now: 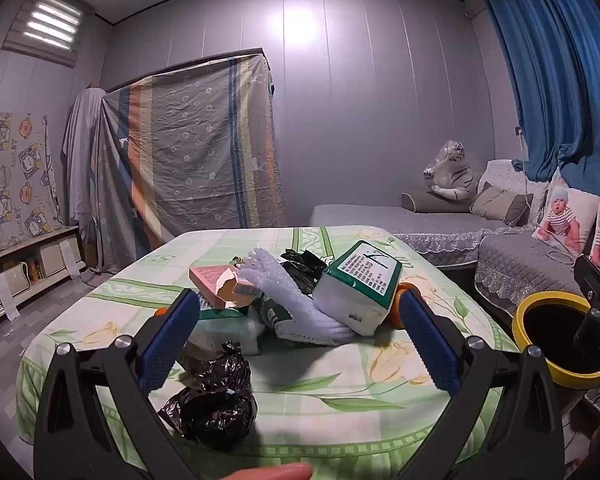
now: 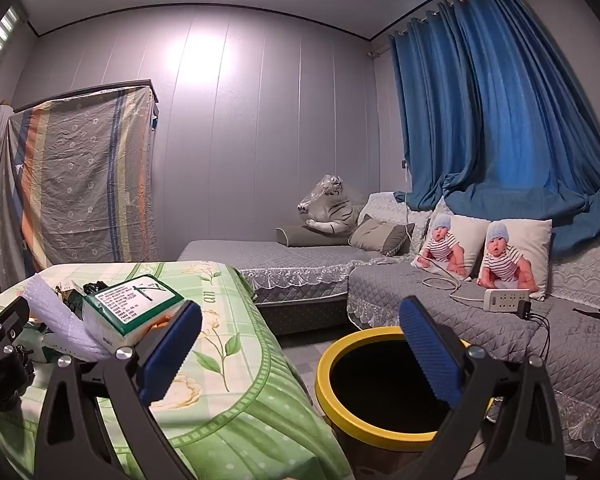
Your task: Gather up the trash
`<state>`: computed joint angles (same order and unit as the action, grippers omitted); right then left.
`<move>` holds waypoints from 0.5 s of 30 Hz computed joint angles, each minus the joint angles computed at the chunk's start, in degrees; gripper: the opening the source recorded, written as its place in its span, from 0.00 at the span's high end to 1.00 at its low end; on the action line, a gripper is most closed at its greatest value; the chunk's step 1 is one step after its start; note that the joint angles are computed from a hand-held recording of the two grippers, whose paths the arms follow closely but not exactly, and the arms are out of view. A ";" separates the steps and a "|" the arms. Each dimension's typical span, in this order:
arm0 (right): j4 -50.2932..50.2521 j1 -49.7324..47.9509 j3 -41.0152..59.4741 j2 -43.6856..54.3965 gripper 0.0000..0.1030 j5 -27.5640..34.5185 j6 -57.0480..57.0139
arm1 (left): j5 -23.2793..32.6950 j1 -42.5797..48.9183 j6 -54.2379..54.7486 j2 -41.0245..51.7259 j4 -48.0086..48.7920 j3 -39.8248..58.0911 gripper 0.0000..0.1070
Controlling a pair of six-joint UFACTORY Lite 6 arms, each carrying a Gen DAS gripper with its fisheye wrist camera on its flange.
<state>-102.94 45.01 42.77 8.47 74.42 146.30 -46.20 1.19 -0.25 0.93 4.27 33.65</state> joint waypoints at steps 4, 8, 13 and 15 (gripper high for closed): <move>0.21 -0.04 0.26 0.22 0.07 -0.15 -0.47 | -0.02 -0.12 0.56 0.04 -0.36 0.01 0.11; 0.12 0.08 -0.04 0.16 0.07 0.01 0.11 | 0.67 -0.20 0.50 -0.16 -0.65 0.08 0.11; 0.00 -0.05 0.01 0.30 0.07 -0.14 0.30 | 1.01 -0.12 0.38 0.22 -0.55 0.70 0.11; -0.07 -0.05 0.00 0.40 0.07 -0.12 0.36 | 1.14 -0.04 0.22 0.47 -0.50 1.04 0.11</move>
